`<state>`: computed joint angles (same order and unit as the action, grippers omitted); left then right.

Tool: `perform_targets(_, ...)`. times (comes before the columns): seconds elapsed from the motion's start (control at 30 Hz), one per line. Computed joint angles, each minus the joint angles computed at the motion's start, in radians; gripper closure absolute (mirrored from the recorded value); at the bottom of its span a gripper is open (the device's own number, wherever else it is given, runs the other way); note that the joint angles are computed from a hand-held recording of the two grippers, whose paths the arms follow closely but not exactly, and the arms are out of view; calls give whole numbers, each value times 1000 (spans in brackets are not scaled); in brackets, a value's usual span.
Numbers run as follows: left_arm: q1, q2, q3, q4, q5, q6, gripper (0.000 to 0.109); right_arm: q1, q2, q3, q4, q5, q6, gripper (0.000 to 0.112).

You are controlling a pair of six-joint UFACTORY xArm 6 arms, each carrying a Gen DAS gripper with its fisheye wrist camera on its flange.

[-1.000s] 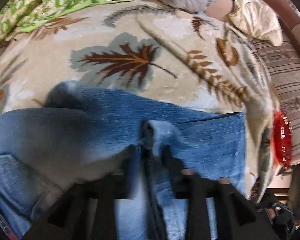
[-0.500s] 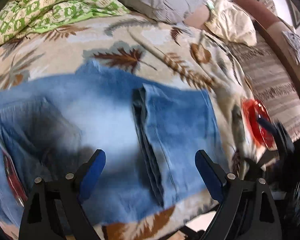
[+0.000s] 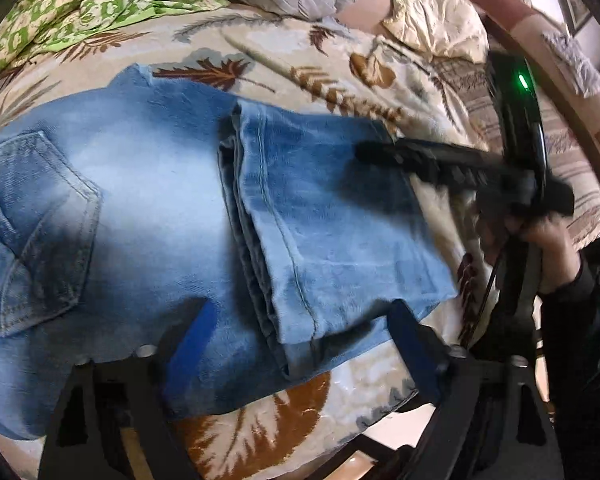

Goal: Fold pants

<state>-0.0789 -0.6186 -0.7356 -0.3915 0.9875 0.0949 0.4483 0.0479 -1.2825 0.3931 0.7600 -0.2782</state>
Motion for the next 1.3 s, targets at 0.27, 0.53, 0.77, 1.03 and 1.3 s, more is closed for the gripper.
perform_targets(0.27, -20, -46, 54, 73, -26, -19, 85, 2, 22, 13, -14, -43, 31, 71)
perform_targets(0.53, -15, -68, 88, 55, -60, -7, 85, 5, 12, 33, -21, -71, 44, 70)
perform_targets(0.77, 40, -129, 97, -23, -75, -9, 29, -2, -10, 47, 15, -51, 23, 48)
perform_targets(1.03, -3, -45, 51, 30, -105, -22, 29, -13, -9, 37, 47, -33, 40, 47)
perform_targets(1.3, -64, -45, 73, 169, -128, -60, 97, 14, 15, 19, -51, -58, 86, 51)
